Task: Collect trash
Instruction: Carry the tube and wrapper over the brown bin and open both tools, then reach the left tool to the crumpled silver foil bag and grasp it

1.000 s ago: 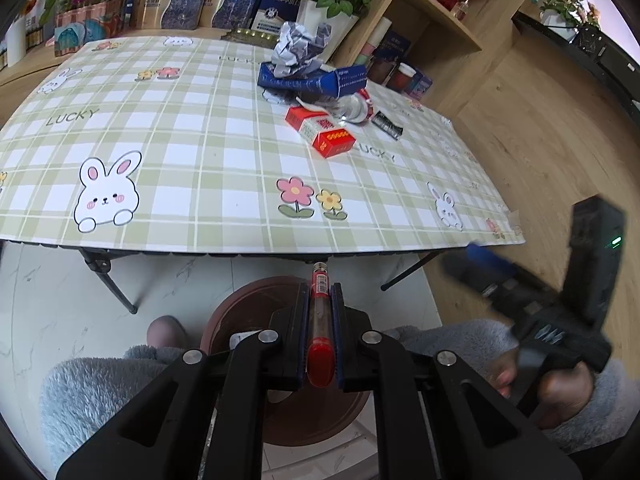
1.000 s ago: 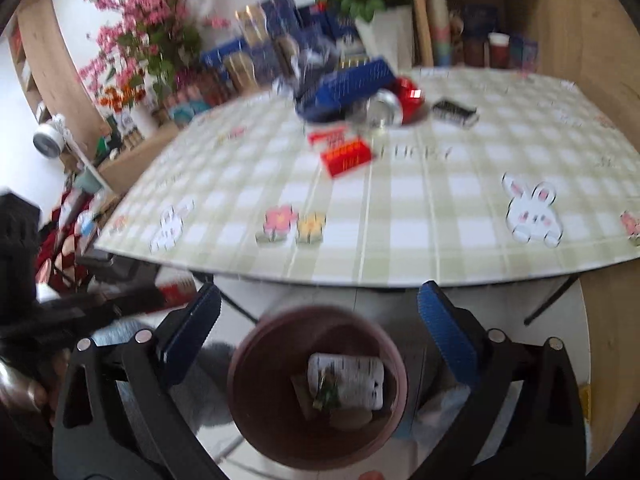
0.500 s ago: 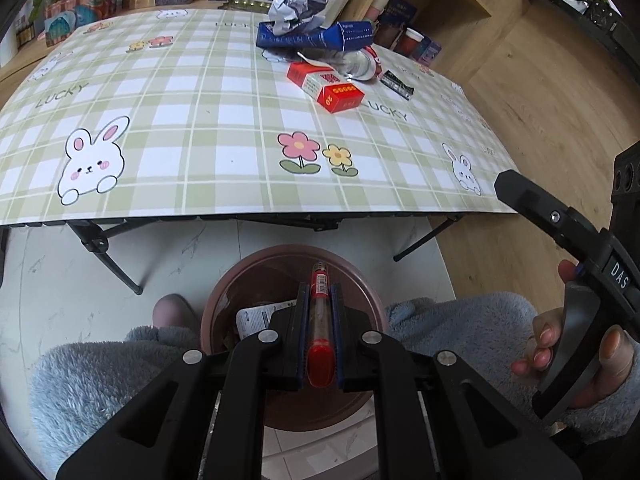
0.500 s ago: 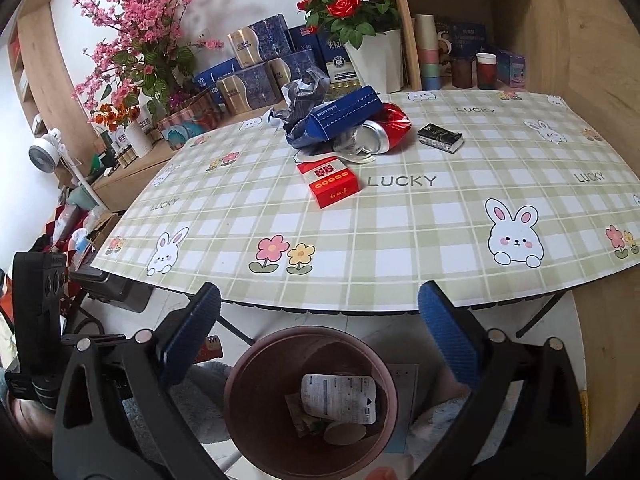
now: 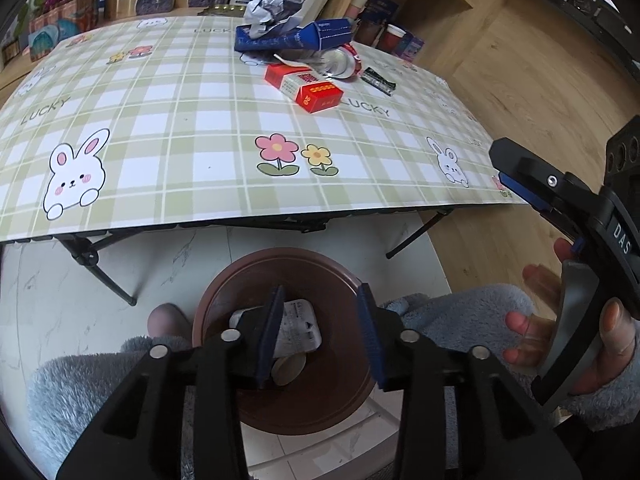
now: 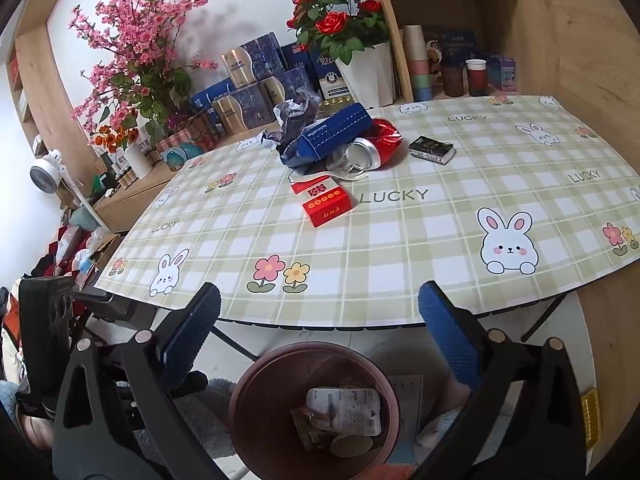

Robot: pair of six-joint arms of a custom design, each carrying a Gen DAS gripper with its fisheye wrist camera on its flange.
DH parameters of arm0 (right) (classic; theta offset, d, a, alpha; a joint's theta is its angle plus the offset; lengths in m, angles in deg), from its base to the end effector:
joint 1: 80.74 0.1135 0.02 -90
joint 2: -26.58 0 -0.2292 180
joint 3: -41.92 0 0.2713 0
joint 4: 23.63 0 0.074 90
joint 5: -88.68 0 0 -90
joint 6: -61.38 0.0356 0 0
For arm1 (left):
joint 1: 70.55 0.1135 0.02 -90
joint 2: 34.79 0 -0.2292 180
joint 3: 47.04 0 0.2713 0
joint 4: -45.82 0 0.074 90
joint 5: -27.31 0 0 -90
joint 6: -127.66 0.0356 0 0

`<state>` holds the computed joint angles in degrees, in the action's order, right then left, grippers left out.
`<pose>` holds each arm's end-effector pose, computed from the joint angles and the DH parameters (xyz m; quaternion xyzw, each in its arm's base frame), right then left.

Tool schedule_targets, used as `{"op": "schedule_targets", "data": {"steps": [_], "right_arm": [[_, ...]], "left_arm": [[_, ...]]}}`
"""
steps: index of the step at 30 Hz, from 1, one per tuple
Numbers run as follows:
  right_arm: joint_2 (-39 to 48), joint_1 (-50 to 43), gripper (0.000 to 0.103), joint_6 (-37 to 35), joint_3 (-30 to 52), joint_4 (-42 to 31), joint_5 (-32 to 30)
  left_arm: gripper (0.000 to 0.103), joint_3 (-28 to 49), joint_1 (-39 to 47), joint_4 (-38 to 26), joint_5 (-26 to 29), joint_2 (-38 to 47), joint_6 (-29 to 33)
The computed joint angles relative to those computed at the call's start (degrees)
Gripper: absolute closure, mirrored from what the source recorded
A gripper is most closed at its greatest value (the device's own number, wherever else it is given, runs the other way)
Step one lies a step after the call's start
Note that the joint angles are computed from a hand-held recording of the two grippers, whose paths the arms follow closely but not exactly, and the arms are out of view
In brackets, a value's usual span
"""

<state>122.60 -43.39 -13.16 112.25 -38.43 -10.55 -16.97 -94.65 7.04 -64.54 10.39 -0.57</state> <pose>0.2919 0.2299 0.1530 -0.2049 0.8823 0.2511 0.3413 0.1693 -0.0745 0.1168 -0.1219 0.9428 -0.1472 0.2731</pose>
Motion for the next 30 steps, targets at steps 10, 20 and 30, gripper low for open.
{"op": "schedule_targets", "data": {"steps": [10, 20, 30], "right_arm": [[-0.41, -0.13, 0.006, -1.28, 1.16, -0.89, -0.64], [-0.19, -2.15, 0.005, -2.83, 3.25, -2.07, -2.57], [5.00, -5.53, 0.006, -4.51, 11.10, -6.97, -5.52]], "left_arm": [[0.013, 1.23, -2.56, -2.43, -6.24, -2.40, 0.25], [0.006, 2.01, 3.64, -5.20, -12.53, -8.51, 3.70], [0.006, 10.57, 12.93, -2.28, -9.81, -0.23, 13.51]]}}
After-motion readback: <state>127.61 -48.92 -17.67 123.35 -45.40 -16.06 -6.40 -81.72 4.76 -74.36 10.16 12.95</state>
